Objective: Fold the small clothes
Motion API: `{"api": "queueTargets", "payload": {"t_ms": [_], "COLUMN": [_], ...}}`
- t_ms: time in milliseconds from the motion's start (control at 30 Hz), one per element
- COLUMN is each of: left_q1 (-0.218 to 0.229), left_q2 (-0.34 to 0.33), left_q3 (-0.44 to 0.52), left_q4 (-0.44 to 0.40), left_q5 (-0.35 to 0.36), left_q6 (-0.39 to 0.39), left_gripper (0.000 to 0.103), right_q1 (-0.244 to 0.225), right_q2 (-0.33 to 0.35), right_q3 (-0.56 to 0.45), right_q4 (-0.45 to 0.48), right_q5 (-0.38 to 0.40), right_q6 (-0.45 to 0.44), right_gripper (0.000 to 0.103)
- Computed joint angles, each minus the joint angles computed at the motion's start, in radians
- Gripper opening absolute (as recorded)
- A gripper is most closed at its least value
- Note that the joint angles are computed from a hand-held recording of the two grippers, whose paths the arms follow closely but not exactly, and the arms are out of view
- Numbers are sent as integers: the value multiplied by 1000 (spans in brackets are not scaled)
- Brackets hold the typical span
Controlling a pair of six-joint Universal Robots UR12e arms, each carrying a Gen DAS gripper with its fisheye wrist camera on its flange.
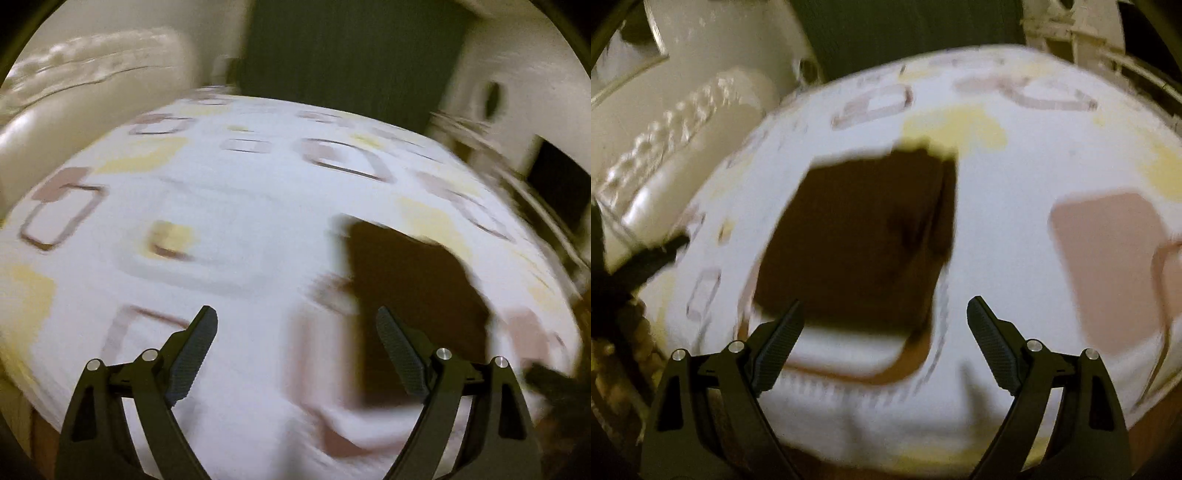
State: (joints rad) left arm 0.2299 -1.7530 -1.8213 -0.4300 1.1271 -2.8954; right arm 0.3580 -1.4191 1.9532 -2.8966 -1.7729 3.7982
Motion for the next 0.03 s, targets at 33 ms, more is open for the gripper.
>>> {"api": "queueTargets", "payload": {"t_ms": [33], "left_q1": [-1], "left_q2": [-40], "left_q3": [43], "left_q4": [12], "left_q5": [51], "left_q6": [-33], "left_gripper": [87], "right_q1": [-16], "right_q2": [3], "right_q3": [-9], "right_q4": [-11], "right_q5": [-7], "right_q6": [-8], "right_gripper": [95]}}
